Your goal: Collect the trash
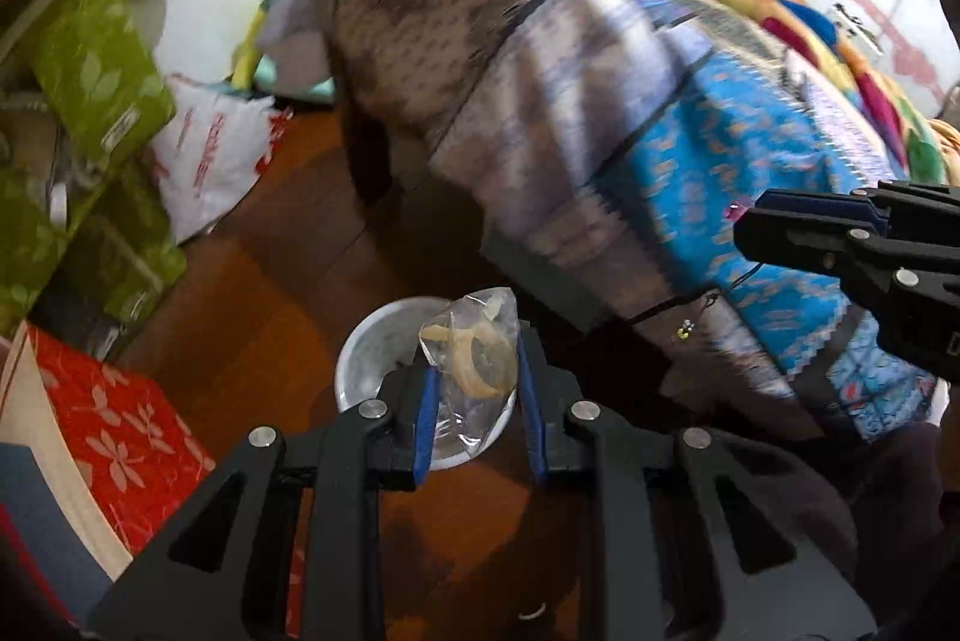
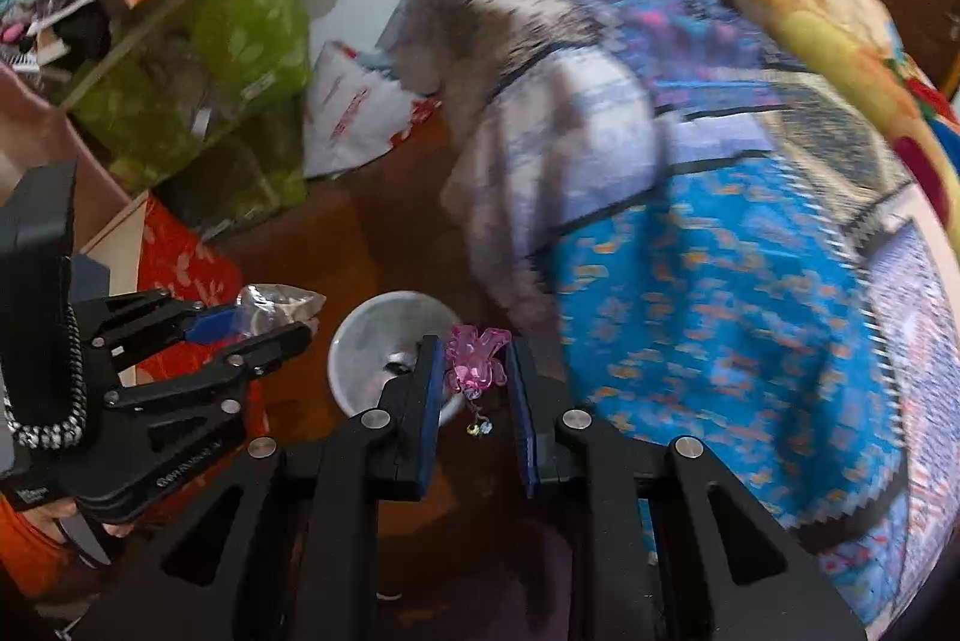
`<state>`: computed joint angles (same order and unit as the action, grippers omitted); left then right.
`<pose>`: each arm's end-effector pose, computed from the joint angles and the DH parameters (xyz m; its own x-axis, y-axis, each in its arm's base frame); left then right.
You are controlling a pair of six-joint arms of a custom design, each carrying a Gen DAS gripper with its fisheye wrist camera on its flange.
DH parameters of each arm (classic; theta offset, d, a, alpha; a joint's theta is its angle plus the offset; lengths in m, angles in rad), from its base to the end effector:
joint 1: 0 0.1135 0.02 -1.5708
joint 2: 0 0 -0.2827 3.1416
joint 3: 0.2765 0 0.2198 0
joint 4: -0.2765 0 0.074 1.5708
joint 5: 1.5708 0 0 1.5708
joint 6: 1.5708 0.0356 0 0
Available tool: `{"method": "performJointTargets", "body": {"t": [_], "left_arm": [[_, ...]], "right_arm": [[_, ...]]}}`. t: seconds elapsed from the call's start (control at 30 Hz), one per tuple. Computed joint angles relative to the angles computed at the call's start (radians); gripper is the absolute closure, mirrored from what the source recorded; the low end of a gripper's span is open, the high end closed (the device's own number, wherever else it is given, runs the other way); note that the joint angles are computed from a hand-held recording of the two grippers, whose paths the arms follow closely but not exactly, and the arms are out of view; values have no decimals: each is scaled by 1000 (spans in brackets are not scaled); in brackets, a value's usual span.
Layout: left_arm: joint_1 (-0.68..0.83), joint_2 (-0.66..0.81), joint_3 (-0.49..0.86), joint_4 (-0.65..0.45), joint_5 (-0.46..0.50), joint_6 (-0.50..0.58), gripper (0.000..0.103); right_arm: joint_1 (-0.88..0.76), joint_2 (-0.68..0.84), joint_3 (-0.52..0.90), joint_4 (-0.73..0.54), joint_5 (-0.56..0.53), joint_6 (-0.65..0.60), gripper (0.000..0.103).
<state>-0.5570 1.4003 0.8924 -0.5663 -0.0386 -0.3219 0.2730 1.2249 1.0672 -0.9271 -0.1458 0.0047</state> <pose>0.2029 -0.1247 0.2454 -0.8702 0.1695 -0.4627 0.2502 0.9609 -0.1185 0.1849 0.0571 0.3089 -0.8530 -0.2340 -0.4665 -0.3281 0.9356 0.1307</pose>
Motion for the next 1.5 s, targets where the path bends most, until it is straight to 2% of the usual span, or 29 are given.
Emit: {"method": "performJointTargets", "body": {"t": [0.2, 0.37, 0.4, 0.5, 0.6, 0.7, 0.83, 0.9, 1.03, 1.23, 1.4, 1.5], "left_arm": [[89, 56, -78, 69, 30, 43, 79], [134, 115, -100, 111, 53, 54, 79], [141, 123, -99, 115, 58, 55, 79], [157, 149, -96, 132, 70, 47, 79], [172, 173, -93, 148, 100, 34, 79], [185, 196, -85, 154, 128, 28, 74], [170, 197, -70, 138, 96, 20, 63], [163, 186, -65, 121, 82, 17, 61], [164, 124, -51, 62, 89, 20, 61], [142, -55, 7, -97, 61, 5, 61], [58, -210, 136, -285, -11, -34, 61], [-42, -278, 235, -398, -81, -88, 61]], "right_arm": [[126, 146, -47, 138, -5, 90, 84], [145, 245, -33, 194, -53, 132, 83], [138, 273, -24, 197, -77, 138, 82], [123, 338, 11, 171, -113, 133, 69], [121, 357, 23, 162, -117, 124, 66], [123, 334, 19, 145, -84, 103, 63], [104, 296, 10, 128, -71, 85, 63], [88, 265, 3, 112, -80, 85, 63], [76, 193, 4, 74, -61, 92, 63], [93, 37, 43, -27, 3, 119, 63], [152, -132, 134, -167, 105, 171, 63], [251, -230, 236, -280, 214, 262, 63]]}}
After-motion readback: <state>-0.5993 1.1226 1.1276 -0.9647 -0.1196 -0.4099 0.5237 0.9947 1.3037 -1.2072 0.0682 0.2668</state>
